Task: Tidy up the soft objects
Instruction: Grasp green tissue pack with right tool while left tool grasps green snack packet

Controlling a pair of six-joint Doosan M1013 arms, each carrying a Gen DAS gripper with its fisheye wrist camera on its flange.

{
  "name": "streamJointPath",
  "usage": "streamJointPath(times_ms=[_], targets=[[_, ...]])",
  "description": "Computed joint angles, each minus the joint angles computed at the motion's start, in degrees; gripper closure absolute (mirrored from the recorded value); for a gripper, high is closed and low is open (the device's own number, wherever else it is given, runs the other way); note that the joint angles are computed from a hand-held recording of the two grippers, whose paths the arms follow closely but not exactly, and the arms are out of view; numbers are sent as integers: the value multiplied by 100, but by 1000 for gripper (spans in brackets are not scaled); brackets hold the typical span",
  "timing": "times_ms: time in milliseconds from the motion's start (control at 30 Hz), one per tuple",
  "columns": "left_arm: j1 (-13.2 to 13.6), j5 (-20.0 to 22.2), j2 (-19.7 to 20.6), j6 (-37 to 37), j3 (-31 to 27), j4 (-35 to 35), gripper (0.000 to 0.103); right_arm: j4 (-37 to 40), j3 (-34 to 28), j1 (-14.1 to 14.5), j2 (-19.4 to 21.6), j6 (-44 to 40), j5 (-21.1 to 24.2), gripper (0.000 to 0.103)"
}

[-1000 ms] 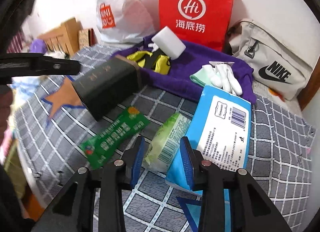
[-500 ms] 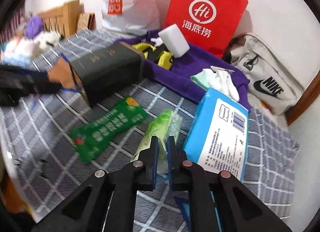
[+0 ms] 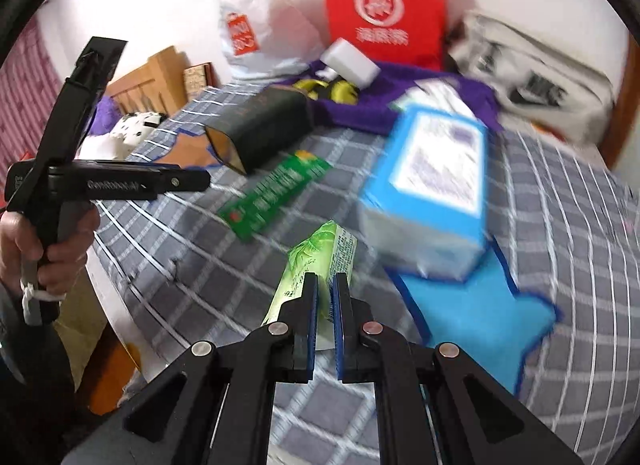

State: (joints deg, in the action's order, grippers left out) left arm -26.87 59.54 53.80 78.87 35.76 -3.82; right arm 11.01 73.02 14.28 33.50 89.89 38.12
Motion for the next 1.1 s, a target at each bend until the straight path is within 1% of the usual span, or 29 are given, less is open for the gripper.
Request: streamJointPath(times_ms=[67,133,167,200,233,267,300,333,367,400,467,500,567,633,733,800,833,900,933,967,1000,1033,1067,1100], targets=[[-37,56,77,92,-104,-2,41,102,130,-74,-40,49,-10,96],[-94,223,220,76,-339,175,41,164,252,-144,-70,129,-84,95],[-113,275,282,73,-441,246,41,220,294,-177,-75,131,-105,92],[-134,308,359,121,-561,283,41,209,323,-193,-82,164,-117,91],[-151,409,461,154,-732,315,40,247,368,-217,-94,161,-169,88],[-163,522,553,164,-892,345,40,436,399,-252,-97,14,-175,73],[-172,593,618,166,-1000,365,40,595,410,-278,-91,-120,-160,62],[-184,698,712,162,-1157,384,40,675,436,-285,-98,-177,-210,43],[-190,795,788,164,-1280,393,40,775,483,-282,-115,-267,-333,37],[-193,872,853,173,-1387,388,40,930,492,-283,-114,-425,-369,37],[-200,945,948,163,-1536,380,40,1206,452,-287,-77,-638,-327,33],[-205,973,983,138,-1594,402,40,1311,425,-280,-52,-708,-326,32],[-221,884,992,115,-1589,460,40,1323,339,-251,22,-702,-287,29],[-246,736,965,161,-1502,550,40,931,235,-183,103,-323,-300,28],[-258,620,965,136,-1472,581,40,756,120,-128,207,-161,-224,28],[-253,544,959,197,-1448,495,41,257,106,-45,229,172,-328,28],[-263,517,961,223,-1443,522,46,-94,90,10,243,390,-367,28],[-307,478,956,185,-1419,761,55,-547,57,73,271,677,-357,29],[-316,463,952,205,-1408,801,57,-712,49,95,278,797,-366,31],[-313,415,926,242,-1355,774,59,-839,47,104,282,916,-371,35],[-308,385,908,254,-1322,741,62,-1015,50,115,283,1084,-385,38],[-303,375,898,242,-1306,710,65,-1268,55,133,282,1313,-402,46],[-298,361,892,230,-1293,687,66,-1403,63,137,280,1447,-410,51],[-290,330,868,234,-1248,634,68,-1318,75,121,274,1402,-430,51]])
